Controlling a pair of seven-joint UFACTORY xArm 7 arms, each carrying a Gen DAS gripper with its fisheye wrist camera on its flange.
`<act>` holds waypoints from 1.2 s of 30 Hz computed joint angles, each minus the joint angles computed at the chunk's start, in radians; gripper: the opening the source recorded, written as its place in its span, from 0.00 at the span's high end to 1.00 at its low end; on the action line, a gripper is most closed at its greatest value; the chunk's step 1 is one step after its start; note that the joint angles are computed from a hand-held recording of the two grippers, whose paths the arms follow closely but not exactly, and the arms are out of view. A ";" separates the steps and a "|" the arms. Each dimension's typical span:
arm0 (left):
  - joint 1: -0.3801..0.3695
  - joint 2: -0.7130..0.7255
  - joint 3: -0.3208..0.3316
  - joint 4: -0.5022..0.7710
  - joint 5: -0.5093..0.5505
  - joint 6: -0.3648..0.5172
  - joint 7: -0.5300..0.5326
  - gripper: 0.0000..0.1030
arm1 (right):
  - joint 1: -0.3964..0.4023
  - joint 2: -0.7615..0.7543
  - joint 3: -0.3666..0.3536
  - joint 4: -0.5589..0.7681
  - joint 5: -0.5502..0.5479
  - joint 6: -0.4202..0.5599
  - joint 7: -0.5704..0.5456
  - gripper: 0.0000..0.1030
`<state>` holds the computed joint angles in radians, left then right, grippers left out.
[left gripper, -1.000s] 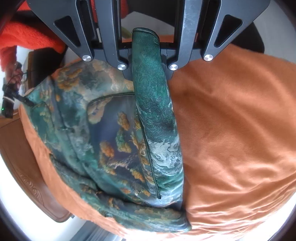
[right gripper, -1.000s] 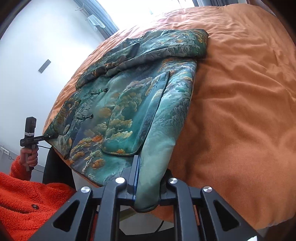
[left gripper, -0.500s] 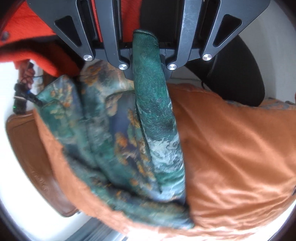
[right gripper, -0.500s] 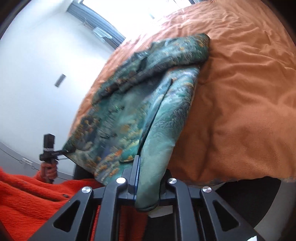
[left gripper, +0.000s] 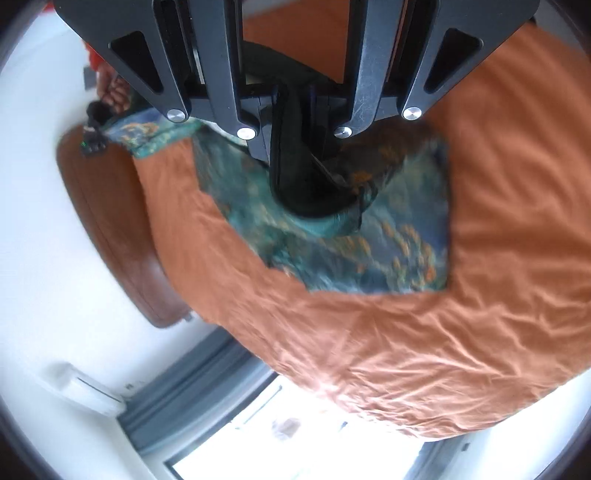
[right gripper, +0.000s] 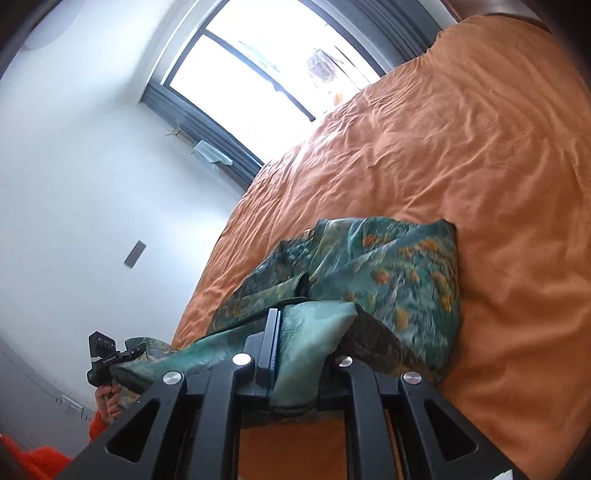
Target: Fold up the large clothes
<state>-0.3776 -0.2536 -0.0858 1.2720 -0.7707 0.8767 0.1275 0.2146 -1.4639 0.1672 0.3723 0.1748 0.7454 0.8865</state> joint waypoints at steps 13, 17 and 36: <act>0.050 0.357 -0.121 0.221 0.240 -0.083 -0.199 0.25 | -0.074 0.308 -0.186 -0.220 0.072 -0.405 -0.026 0.65; 0.082 0.297 -0.104 0.157 0.011 -0.130 -0.041 0.07 | -0.012 0.267 -0.256 -0.223 0.108 -0.452 -0.070 0.34; -0.077 0.530 -0.098 0.372 0.661 -0.055 -0.290 0.86 | -0.219 0.642 0.036 0.136 -0.247 -0.010 -0.187 0.76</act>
<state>-0.4546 0.2762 -0.1836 1.6438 -0.1095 0.8212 -0.1626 -0.0046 -0.8217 0.2029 0.5083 -0.0718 0.7351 0.6996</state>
